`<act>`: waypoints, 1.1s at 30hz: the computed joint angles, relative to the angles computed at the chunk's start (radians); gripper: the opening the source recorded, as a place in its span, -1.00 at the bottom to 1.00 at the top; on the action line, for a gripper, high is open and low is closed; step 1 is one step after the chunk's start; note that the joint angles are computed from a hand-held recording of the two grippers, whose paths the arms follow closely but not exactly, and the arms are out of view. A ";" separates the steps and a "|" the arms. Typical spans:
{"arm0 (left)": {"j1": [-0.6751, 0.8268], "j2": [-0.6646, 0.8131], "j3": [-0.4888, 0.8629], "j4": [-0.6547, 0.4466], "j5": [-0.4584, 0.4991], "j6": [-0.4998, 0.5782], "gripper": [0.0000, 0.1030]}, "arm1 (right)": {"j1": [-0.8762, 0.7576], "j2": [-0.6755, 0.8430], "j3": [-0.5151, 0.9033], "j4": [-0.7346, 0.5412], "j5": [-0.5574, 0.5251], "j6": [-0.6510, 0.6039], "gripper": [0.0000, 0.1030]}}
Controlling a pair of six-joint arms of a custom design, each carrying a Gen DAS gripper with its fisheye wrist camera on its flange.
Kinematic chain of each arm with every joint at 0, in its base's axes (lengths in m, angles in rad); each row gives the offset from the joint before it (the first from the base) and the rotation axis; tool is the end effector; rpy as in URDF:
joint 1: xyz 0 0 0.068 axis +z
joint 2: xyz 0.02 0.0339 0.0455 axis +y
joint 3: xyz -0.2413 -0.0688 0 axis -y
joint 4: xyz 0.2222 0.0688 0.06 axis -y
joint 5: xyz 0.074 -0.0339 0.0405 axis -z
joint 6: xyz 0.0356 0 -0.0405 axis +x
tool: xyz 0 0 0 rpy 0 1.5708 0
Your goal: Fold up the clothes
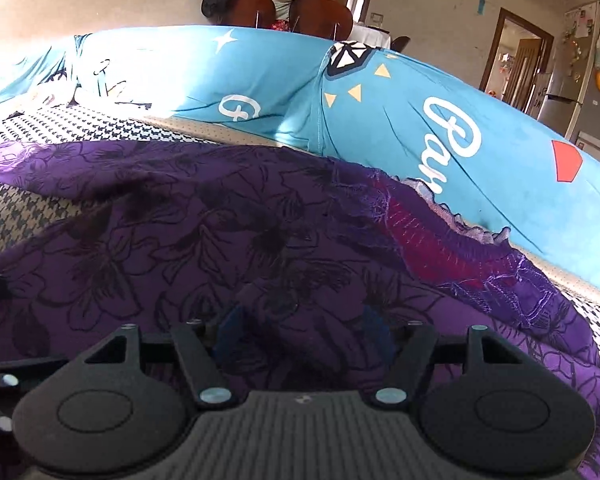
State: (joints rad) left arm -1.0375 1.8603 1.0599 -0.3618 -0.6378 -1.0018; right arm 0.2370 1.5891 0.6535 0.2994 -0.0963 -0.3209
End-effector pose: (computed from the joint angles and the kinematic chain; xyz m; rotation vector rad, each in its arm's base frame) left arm 0.1847 -0.2712 0.1329 -0.1210 2.3968 -0.0086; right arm 0.2836 0.0720 0.1465 -0.6582 2.1036 0.0595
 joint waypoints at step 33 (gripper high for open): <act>-0.006 -0.018 -0.007 -0.061 -0.063 -0.074 1.00 | -0.137 -0.040 0.149 -0.056 -0.380 0.440 -0.85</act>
